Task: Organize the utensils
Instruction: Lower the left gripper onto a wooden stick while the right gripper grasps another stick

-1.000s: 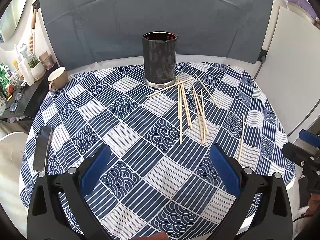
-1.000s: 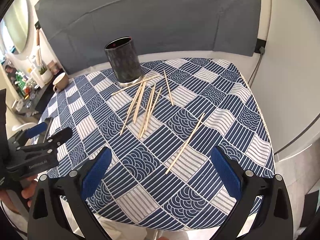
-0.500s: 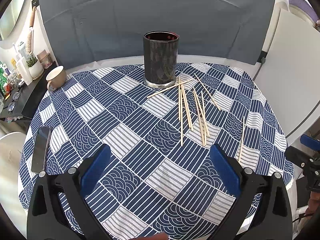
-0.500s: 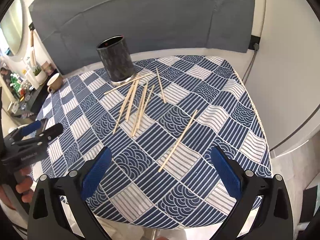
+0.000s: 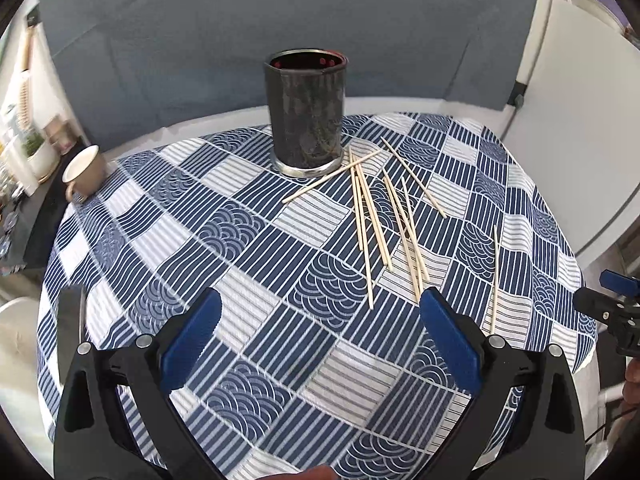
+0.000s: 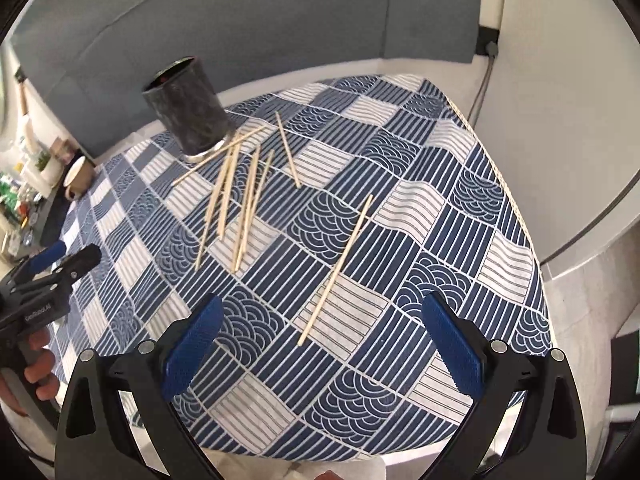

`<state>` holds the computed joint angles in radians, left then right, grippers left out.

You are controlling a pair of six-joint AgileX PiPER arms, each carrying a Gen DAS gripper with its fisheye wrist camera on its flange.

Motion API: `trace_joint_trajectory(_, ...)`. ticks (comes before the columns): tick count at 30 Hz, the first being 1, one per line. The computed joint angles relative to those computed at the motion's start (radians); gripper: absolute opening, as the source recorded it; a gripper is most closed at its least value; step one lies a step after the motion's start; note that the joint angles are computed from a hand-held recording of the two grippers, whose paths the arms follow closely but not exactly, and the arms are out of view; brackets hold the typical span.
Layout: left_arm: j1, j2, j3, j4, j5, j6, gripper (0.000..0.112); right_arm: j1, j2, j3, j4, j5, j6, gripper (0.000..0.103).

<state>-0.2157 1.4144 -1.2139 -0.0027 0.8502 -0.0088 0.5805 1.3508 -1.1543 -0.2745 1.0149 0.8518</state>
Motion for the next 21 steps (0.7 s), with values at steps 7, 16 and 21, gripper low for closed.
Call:
trace_joint_trajectory(7,0.090,0.254,-0.183,-0.113,-0.030,0.258,0.097,-0.081,0.176,-0.018,0.095,-0.083,-0.052,0.095)
trace_joint_trajectory(16,0.122,0.626,-0.564,-0.188,0.036,0.387,0.097,-0.176,0.318,-0.035,0.118,-0.130,-0.037,0.095)
trace_joint_trajectory(21,0.119,0.799,-0.746,-0.212,0.091,0.455,0.097,-0.212,0.381,-0.018,0.110,-0.168,-0.031,0.095)
